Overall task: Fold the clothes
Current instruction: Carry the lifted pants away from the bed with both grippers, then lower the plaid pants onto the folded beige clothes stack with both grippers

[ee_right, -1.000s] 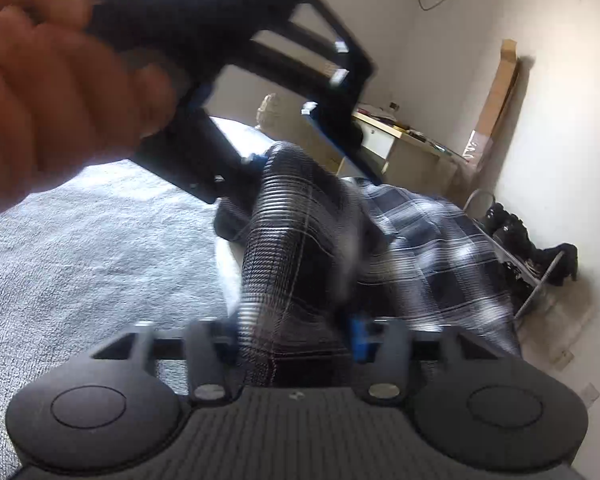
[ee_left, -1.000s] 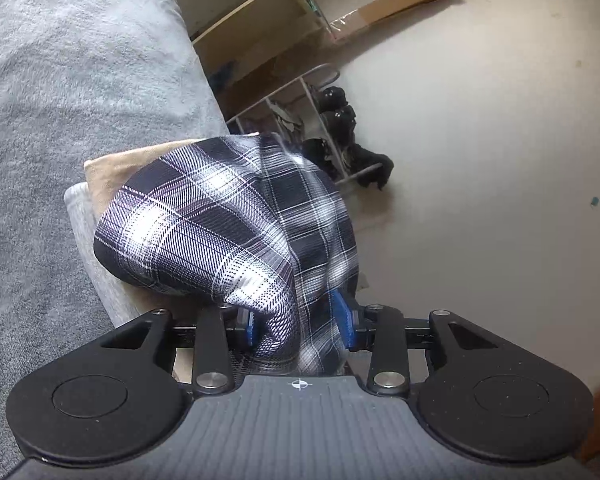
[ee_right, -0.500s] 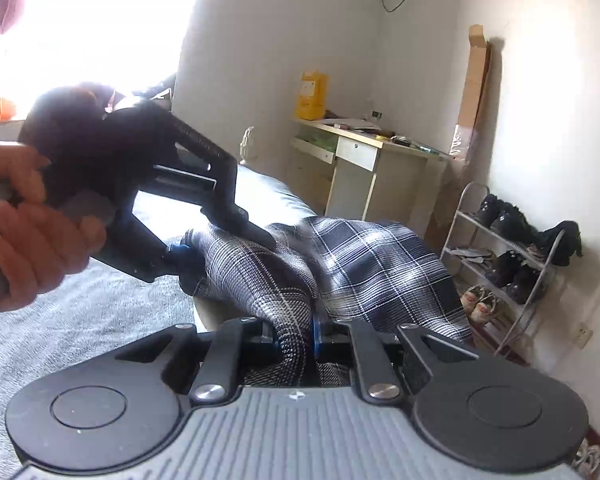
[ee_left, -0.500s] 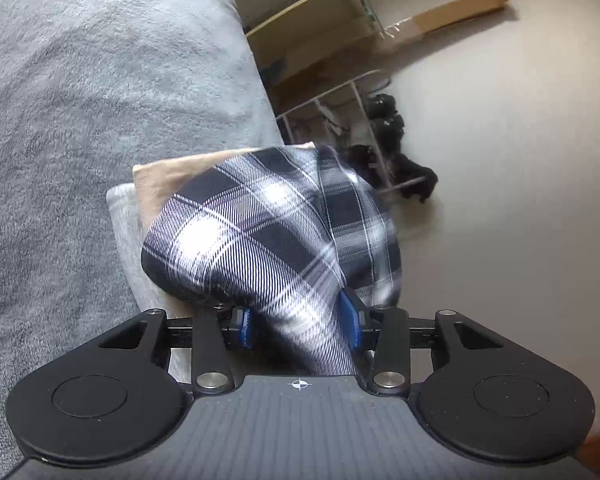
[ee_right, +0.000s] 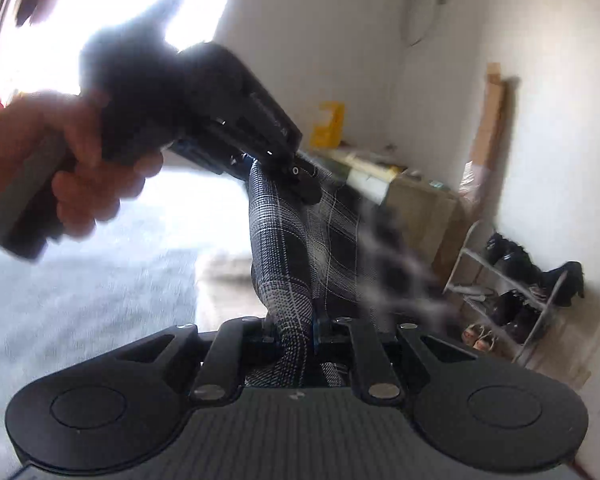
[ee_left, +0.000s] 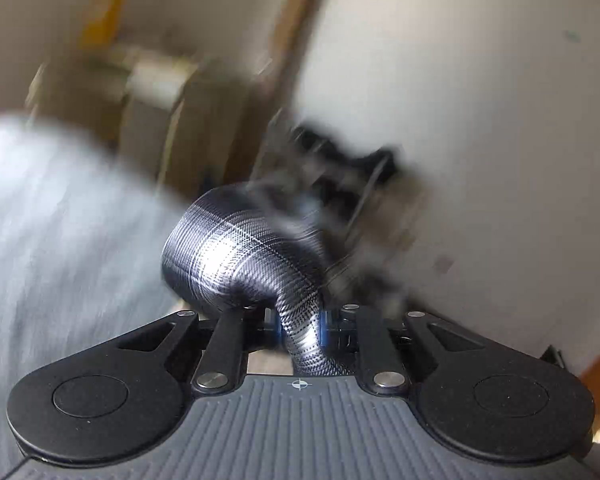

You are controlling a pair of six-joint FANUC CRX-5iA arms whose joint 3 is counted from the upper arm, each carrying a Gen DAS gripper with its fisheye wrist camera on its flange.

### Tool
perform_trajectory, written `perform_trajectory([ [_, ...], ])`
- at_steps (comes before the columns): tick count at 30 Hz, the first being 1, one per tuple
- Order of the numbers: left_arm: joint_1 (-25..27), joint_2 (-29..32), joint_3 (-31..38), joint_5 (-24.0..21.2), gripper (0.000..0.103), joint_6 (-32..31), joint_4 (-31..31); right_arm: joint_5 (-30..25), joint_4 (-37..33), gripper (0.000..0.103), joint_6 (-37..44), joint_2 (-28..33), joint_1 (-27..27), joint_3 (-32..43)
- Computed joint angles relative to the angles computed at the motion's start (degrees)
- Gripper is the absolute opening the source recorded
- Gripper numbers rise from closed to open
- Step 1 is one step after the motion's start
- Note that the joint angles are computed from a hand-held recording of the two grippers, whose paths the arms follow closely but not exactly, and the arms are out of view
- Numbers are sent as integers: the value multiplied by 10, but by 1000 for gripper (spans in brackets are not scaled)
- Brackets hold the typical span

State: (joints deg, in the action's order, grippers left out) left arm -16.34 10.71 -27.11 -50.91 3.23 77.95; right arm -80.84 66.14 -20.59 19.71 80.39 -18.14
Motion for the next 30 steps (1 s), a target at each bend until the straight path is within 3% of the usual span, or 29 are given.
perform_trajectory([
  [3,34,50,27,-21,21,146,-62,27,-14,13,47,12,-4,10],
  [6,47,77,38,-64,25,209,-39,25,-11,14,83,27,-7,20],
  [10,32,90,58,-57,25,292,-20,16,1,13,138,24,-10,17],
  [14,-4,73,62,-17,15,257,27,-12,32,12,243,4,-21,2],
  [18,-23,47,49,-57,14,169,121,-83,97,12,356,-26,-40,-17],
  [20,-23,35,38,-73,14,120,134,-102,127,12,406,-33,-41,-19],
  [22,-11,34,33,-74,14,121,110,-91,124,12,440,-24,-32,-12],
  [27,30,61,33,-57,16,185,-4,18,32,12,482,28,-5,10],
  [30,45,72,34,-72,20,221,-18,32,19,12,437,46,-3,24],
])
